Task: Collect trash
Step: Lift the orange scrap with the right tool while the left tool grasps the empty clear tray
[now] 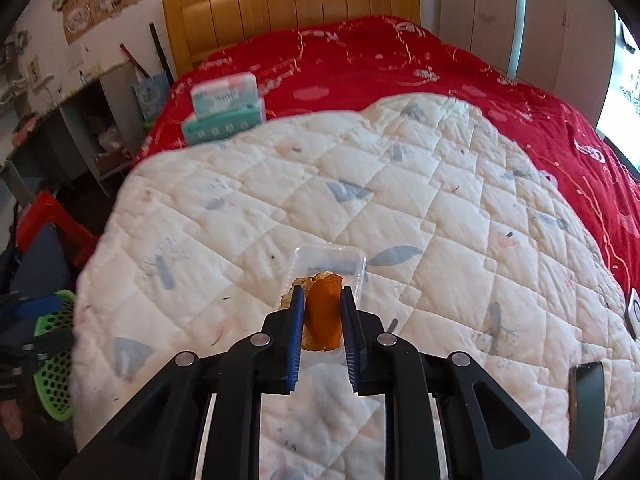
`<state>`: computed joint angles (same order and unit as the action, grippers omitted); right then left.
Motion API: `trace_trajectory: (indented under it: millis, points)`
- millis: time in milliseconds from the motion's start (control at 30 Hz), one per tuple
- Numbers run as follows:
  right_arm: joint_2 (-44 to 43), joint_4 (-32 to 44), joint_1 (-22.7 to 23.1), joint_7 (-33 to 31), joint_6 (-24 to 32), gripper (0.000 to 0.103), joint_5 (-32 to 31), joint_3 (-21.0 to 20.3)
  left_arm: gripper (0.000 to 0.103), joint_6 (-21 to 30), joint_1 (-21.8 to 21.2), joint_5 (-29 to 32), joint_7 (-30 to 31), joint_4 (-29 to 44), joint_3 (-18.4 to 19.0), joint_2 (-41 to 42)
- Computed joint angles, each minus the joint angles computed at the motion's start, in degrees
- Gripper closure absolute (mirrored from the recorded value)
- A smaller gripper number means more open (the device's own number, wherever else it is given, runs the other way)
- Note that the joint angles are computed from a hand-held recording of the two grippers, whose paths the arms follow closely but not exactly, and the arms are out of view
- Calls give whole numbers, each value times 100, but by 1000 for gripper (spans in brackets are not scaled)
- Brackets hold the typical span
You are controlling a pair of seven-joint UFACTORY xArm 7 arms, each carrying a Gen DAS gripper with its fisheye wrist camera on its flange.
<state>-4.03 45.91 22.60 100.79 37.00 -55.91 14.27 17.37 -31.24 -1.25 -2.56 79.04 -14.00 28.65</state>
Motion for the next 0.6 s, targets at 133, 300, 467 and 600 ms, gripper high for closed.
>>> trace_trajectory:
  millis: [133,300,467,600]
  points:
    - [-465,-282,74,55,155,85,128,170,39,161,-117,-124,66,567,-167,384]
    - [-999,-675,66,46,309,85,406,452,48,420,-433,-212,25,1562,-218,1055]
    - [-1352,-982,18,137,380,85,607,728,57,976,-780,-259,78,2826,-206,1868]
    - [-1485,-1149,-16,260,375,85,687,901,61,1613,-1056,-363,18,4072,-134,2641]
